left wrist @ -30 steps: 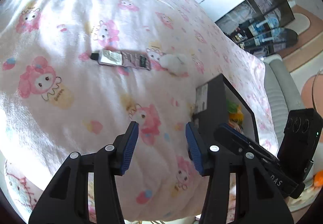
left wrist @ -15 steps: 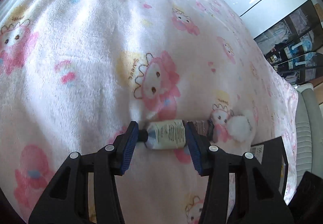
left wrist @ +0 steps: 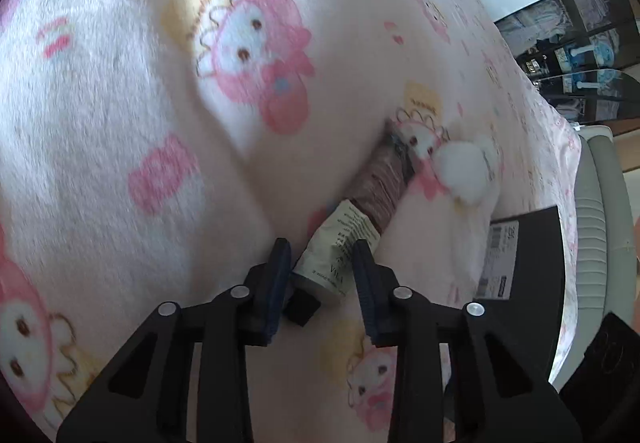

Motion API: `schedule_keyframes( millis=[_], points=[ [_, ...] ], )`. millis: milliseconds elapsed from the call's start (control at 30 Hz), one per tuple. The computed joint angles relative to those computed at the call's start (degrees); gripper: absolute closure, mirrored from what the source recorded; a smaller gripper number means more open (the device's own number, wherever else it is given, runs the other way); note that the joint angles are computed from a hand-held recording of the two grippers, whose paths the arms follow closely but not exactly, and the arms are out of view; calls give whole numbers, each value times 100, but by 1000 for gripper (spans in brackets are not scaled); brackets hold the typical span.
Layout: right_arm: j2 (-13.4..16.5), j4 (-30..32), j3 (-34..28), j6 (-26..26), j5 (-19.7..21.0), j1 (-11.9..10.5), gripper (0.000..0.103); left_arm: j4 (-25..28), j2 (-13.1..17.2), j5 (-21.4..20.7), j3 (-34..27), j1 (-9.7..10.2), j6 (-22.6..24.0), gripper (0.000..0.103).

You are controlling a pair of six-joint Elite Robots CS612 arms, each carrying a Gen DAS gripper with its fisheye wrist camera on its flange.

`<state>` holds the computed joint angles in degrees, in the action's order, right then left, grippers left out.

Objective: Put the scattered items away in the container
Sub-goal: 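Grasp the brown-and-white tube by its white cap end with the left tool, then lift the tube with the left tool and carry it toward the black box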

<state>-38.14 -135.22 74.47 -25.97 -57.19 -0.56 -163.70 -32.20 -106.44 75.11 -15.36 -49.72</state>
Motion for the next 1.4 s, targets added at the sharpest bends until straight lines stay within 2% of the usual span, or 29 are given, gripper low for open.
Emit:
schedule_keyframes(
  millis=[133, 200, 267, 367, 467, 633, 767, 867, 967, 1067, 1133, 1267, 1400],
  points=[
    [131, 118, -107, 126, 35, 48, 60, -482, 18, -535, 121, 18, -214, 75],
    [209, 98, -181, 282, -37, 73, 60, -579, 57, -443, 80, 35, -390, 73],
    [269, 69, -238, 465, -13, 80, 60, -456, 164, -507, -95, 64, -567, 74],
    [317, 98, -258, 592, 179, 63, 60, -352, 175, -383, -139, 8, -385, 77],
    [283, 72, -178, 489, 93, 66, 60, -570, 114, -296, -10, -48, -439, 80],
    [82, -18, 124, 293, 302, -17, 60, -957, -77, -396, 388, -114, -634, 81],
    [-119, 151, 373, -135, 148, -34, 60, -1291, -315, -510, 849, -220, -853, 81],
    [-355, 336, 763, -565, 481, -164, 60, -1551, -446, -643, 1113, -359, -967, 81],
    [-552, 222, 1149, -488, 345, -259, 60, -1559, -592, -710, 1364, -506, -987, 81],
    [-690, 165, 1461, -457, 547, -425, 60, -1724, -652, -838, 1541, -625, -1134, 81],
    [-782, 131, 1659, -483, 611, -557, 60, -1622, -677, -848, 1570, -699, -1054, 81],
    [-867, 47, 1864, -448, 513, -689, 67, -1509, -609, -1133, 1497, -781, -1046, 81],
    [-986, -258, 2074, -368, 376, -801, 67, -1504, -555, -1363, 1399, -868, -946, 80]
  ],
)
